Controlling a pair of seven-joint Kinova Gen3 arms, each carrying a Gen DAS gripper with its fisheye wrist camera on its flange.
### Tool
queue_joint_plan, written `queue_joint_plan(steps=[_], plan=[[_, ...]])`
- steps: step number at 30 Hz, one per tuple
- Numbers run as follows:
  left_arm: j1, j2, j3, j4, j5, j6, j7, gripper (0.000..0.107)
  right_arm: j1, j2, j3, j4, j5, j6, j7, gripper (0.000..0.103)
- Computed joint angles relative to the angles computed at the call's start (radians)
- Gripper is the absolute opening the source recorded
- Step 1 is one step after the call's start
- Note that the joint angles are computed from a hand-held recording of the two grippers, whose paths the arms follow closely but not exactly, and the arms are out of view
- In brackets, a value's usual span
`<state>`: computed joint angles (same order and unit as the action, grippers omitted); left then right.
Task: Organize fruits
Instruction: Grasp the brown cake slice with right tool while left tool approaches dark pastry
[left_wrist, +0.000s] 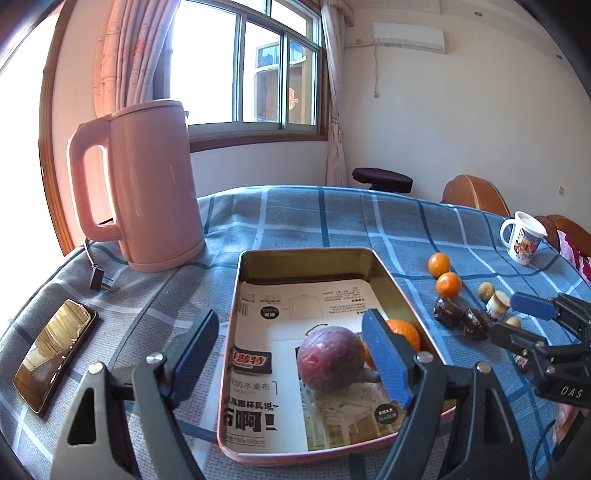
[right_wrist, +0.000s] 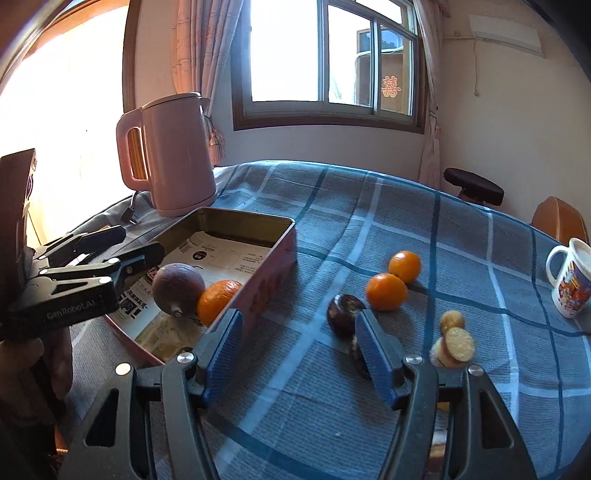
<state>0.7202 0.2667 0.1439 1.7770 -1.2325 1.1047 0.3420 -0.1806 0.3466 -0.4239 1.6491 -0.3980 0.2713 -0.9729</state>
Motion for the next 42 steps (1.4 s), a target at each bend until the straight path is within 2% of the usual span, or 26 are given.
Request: queue_joint_plan(steps=[2,4,8,13,19,24,25,26,27,31,35,42], plan=[[0.013,-0.001,-0.002,0.008,-0.006,0.036,0.028,0.09,0.024,-0.03,0.023,0.04,-0.007,-0.016,-0.014,0.065],[0.018,-0.005,-0.003,0.012,0.005,0.083,0.053,0.09,0.032,-0.054,0.058,0.066,-0.002,-0.021,-0.042,0.065],[-0.003,-0.046,0.004,0.039,0.024,0.124,0.102,0.09,0.029,-0.064,0.113,0.066,0.026,0.022,-0.074,0.065],[-0.025,-0.074,0.027,0.045,0.028,0.174,0.126,0.09,0.082,-0.052,0.071,0.071,-0.026,0.032,-0.021,0.065],[-0.03,-0.039,0.05,-0.012,0.01,0.133,0.06,0.09,0.039,-0.028,0.1,0.033,-0.013,0.094,-0.016,0.065],[0.003,0.012,0.038,-0.077,0.007,0.066,-0.033,0.09,-0.034,-0.002,0.175,-0.023,0.051,0.174,-0.087,0.065],[0.011,0.022,0.034,-0.092,0.008,0.055,-0.054,0.09,-0.041,0.009,0.183,-0.043,0.06,0.202,-0.099,0.061],[0.019,0.03,0.03,-0.103,0.009,0.04,-0.075,0.09,-0.039,0.019,0.184,-0.06,0.063,0.228,-0.103,0.043],[0.028,0.039,0.024,-0.116,0.009,0.032,-0.094,0.09,-0.044,0.024,0.19,-0.069,0.068,0.241,-0.113,0.037],[0.052,0.067,0.002,-0.17,0.024,-0.018,-0.173,0.09,-0.03,0.018,0.177,-0.055,0.055,0.227,-0.098,0.037],[0.065,0.104,-0.023,-0.236,0.047,-0.081,-0.253,0.09,0.01,-0.003,0.151,-0.022,0.003,0.163,-0.069,0.037],[0.038,0.214,-0.042,-0.415,0.203,-0.171,-0.479,0.089,-0.012,-0.009,0.207,-0.022,0.044,0.087,-0.157,0.037]])
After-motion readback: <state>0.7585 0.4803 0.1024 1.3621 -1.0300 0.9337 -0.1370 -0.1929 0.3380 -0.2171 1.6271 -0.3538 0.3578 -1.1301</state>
